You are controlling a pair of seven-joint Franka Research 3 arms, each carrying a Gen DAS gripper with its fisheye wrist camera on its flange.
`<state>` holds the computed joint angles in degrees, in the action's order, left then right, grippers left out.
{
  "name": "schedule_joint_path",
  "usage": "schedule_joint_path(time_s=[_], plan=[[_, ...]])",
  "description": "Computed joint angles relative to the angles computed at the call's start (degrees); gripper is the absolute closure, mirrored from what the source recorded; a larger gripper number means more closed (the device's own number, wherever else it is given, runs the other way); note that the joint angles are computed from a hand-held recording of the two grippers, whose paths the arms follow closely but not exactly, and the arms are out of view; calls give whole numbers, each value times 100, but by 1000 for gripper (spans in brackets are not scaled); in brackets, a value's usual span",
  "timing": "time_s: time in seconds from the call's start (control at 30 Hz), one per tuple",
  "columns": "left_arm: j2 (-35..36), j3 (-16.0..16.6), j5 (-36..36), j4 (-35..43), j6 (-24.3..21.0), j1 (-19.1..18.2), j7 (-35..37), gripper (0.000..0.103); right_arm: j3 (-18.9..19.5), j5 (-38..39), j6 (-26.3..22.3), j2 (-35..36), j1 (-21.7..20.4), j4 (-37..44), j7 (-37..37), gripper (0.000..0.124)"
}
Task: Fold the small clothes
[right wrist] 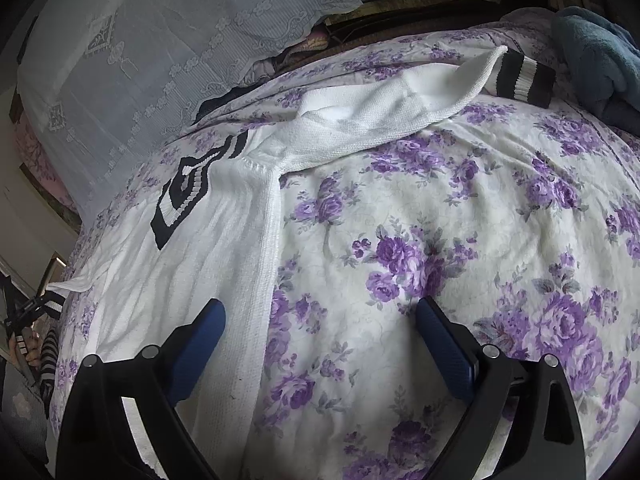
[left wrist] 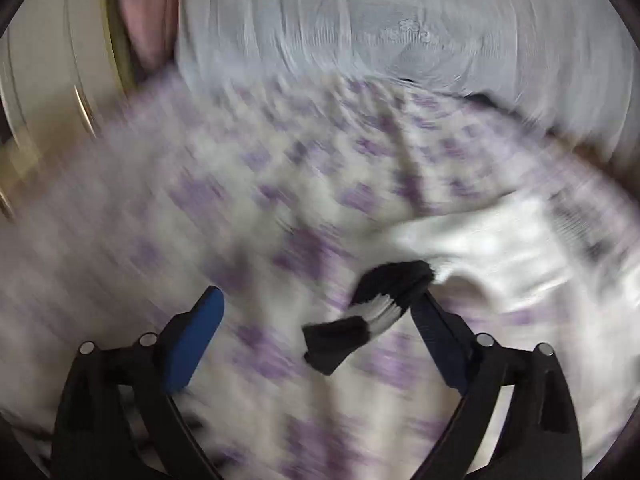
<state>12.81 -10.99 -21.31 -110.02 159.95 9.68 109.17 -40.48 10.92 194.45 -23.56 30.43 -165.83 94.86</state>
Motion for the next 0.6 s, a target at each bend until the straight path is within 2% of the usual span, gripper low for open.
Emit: schedule_joint_path(time_s=[0.03,0.07,0.1,0.17,0.23,0.3,0.43,0.53,0.6], plan=[[90,-125,-481,172,-423,188,96,11,6,-2,-6,4,-5,3,-2,27],[258,-113,-740,416,-867,248,-123,11,28,3,-10,6,-20,3,-1,27],[380,-113,-965,578,-1176,310,-236,11,27,8,-7,4,-16,3,6,27],[581,-259,-1867,755,-1899,651,-311,12,-38,-3,9,-17,43,-1,22,27],[435,-226,-2287,481,-1871,625,-38,16,-109,-20,28,-33,102,-6,35,27],[88,-169,-2433,24,-1537,443,10,17,-62,-25,12,-17,58,-6,22,25],[-280,-109,-3808,-172,-2067,463,385,17,131,14,-31,28,-89,3,1,24],[-357,26,-4567,-223,-2249,327,97,17,111,17,-28,8,-77,-7,-7,24],[-200,86,-4968,-102,-2082,136,-243,17,143,24,-37,20,-108,-3,-21,24]])
